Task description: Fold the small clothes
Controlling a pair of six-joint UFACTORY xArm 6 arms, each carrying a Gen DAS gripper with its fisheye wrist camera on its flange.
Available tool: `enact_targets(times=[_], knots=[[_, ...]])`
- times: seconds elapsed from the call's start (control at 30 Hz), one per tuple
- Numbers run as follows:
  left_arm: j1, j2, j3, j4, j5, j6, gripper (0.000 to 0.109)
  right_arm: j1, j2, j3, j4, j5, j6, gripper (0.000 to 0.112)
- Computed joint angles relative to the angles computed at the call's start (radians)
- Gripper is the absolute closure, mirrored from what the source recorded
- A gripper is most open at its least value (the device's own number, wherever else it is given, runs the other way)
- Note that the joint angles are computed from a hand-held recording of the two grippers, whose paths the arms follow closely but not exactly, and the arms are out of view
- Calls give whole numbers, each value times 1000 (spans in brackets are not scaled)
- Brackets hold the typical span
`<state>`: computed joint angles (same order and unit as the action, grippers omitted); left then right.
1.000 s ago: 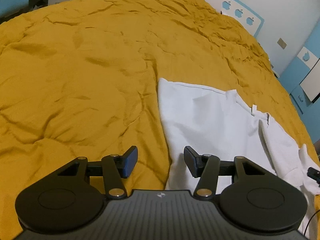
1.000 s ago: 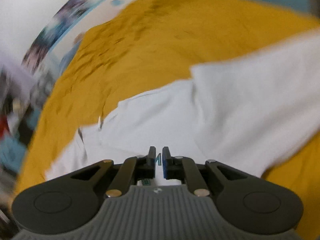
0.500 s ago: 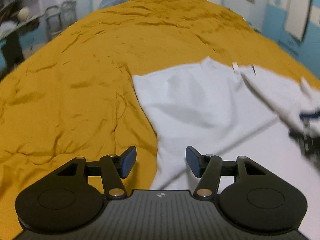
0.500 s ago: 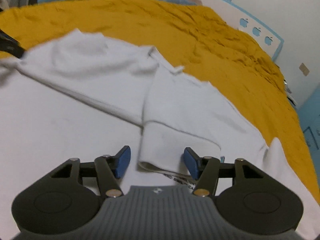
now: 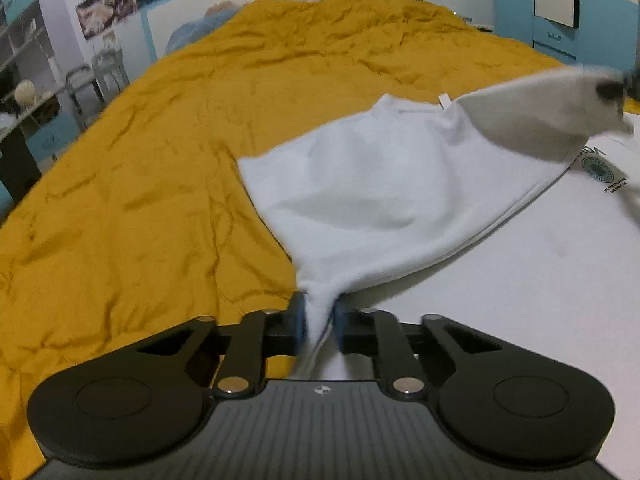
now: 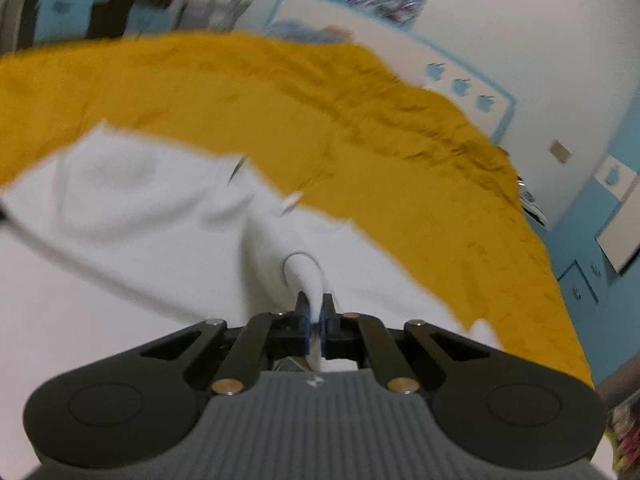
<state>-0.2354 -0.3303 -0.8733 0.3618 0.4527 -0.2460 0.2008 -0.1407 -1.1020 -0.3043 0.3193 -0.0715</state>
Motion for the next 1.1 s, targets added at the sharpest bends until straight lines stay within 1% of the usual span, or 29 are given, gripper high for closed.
enact_targets(times=[0.07, 0.13, 0.17, 0.23, 0.3, 0.33, 0.43, 0.47, 0.53, 0.6, 0.7, 0.73, 0.8, 0.83, 0.87, 0.93, 0.97, 1.03, 1.1], knots=[[13, -15, 13, -32, -26, 19, 97, -18, 6, -60, 88, 15, -12, 112], [25, -20, 12, -25, -30, 2, 98, -40, 19, -133, 199, 43, -36, 112], [34, -26, 14, -42, -33, 12, 99, -53, 27, -168, 251, 51, -43, 112], [46, -29, 12, -117, -34, 59, 99, -82, 49, -242, 346, 77, -39, 112], [51, -29, 8, -161, -32, 94, 99, -111, 82, -308, 399, 117, -22, 112], [49, -28, 6, -156, -27, 101, 99, -126, 106, -343, 399, 156, -3, 112], [36, -15, -4, -103, 4, 100, 99, -166, 212, -469, 417, 375, 52, 112], [37, -11, -4, -109, 11, 106, 99, -177, 242, -494, 415, 430, 83, 112], [37, -4, -3, -119, 26, 108, 99, -197, 289, -505, 398, 481, 154, 112], [42, -11, 10, -128, 19, 114, 99, -208, 302, -476, 357, 461, 215, 112], [41, -8, 6, -133, 26, 117, 99, -222, 264, -394, 269, 389, 336, 103], [41, -5, 4, -138, 30, 119, 99, -227, 255, -383, 270, 382, 342, 98], [40, -2, 3, -140, 31, 111, 99, -239, 224, -343, 348, 365, 290, 96], [40, -1, 3, -145, 32, 106, 99, -243, 199, -313, 418, 361, 239, 92], [39, -2, 3, -153, 37, 99, 99, -249, 182, -294, 488, 364, 189, 83], [41, 2, -3, -166, 42, 93, 99, -259, 136, -233, 632, 362, 104, 74], [41, 2, -4, -167, 44, 91, 99, -261, 114, -200, 686, 353, 74, 72], [36, 2, -8, -154, 51, 82, 99, -257, 77, -133, 758, 328, 26, 70], [33, 2, -13, -138, 59, 69, 99, -243, 70, -92, 738, 308, 26, 72]])
